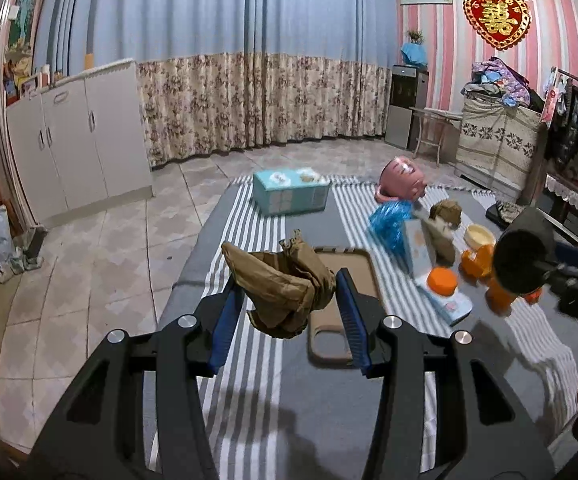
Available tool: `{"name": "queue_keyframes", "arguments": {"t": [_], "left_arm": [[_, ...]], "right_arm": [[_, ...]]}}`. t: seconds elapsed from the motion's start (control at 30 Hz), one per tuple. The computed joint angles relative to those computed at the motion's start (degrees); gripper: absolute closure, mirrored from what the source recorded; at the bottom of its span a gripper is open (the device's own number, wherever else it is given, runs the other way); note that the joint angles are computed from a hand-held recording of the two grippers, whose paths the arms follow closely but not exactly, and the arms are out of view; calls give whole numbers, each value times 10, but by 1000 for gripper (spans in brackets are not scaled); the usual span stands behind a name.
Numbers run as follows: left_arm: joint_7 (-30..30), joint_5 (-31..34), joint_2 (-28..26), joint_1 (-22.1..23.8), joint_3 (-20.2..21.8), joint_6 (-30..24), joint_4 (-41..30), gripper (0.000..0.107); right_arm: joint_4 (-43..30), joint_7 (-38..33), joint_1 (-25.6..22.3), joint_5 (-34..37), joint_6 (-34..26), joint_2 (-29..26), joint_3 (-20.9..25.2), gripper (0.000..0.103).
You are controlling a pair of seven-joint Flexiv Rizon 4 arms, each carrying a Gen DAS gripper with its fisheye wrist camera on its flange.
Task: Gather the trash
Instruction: 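Carry the tan cloth and black cylinder with both tools over the blue basket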
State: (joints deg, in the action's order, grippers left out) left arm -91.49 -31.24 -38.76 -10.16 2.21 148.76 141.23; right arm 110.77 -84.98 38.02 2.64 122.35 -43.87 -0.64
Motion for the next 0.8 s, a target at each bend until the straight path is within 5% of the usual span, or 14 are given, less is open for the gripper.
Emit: {"name": "queue_keyframes", "arguments": {"t": [0.17,0.4,0.8], "left_arm": [[31,-60,15,-44,-8,-4,-20,61],[143,-143,-5,-119,-30,-18,-113,61],[279,-212,-81,-197,-80,-57,-318,61]], "right_arm": [[33,11,-66,-22,33,36,24,30],[62,-10,-115,11,57,58,-15,30],[5,33,-263,15,34,29,-49,30]]}}
